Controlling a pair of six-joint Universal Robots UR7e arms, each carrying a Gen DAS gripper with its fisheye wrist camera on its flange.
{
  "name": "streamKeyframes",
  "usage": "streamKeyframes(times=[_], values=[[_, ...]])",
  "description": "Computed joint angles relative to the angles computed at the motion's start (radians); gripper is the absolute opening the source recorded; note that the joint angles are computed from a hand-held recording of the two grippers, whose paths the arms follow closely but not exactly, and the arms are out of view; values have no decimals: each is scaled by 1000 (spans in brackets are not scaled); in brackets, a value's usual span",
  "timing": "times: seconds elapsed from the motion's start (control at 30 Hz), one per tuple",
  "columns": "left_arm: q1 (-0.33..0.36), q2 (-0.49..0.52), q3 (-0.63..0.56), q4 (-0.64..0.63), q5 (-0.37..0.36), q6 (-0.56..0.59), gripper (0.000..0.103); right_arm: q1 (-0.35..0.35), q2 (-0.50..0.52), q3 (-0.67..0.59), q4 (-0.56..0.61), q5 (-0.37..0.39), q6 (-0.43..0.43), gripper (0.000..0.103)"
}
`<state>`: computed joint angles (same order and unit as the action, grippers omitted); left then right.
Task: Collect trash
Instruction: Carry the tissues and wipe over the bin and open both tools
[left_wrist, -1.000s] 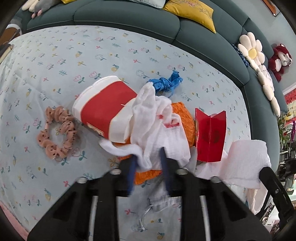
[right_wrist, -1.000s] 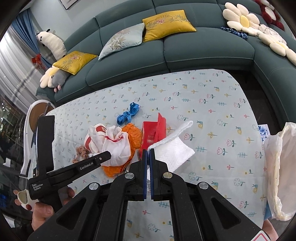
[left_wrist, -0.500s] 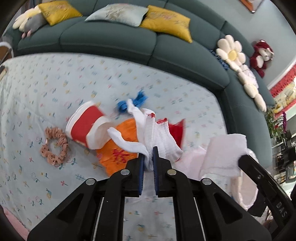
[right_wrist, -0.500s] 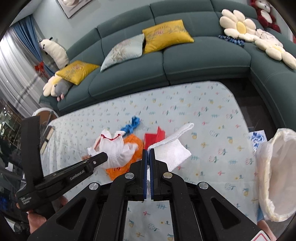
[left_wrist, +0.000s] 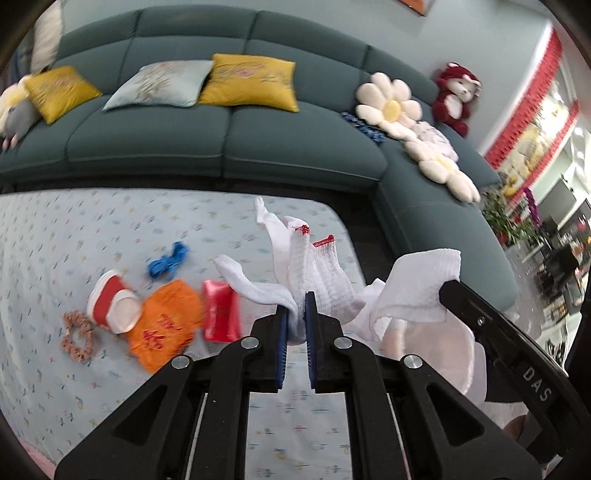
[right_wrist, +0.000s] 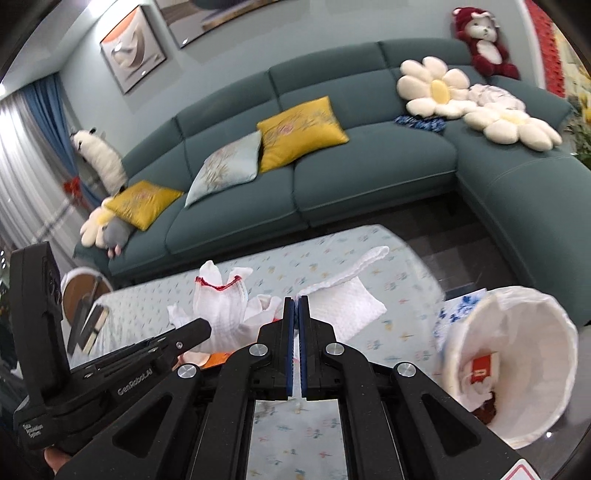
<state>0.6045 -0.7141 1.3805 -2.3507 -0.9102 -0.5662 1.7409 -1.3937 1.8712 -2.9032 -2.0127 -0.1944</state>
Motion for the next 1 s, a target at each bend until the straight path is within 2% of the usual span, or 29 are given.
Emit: streamKeyframes(times=[0.27,0.5,0.77,1.0], values=[[-60,105,-109,16,-49,72,8,-58,-114,40,-27,-5,-14,2],[-97,213,-215,47,-109,127,8,-139,-222,79,-36,-2,-20,2],[-115,318,-327,101,-164,149,8,-230,-296,101,-25,14,-16,2],[-119,374,-393,137,-188,156,8,-288,-318,108,-16,37,-8,2]])
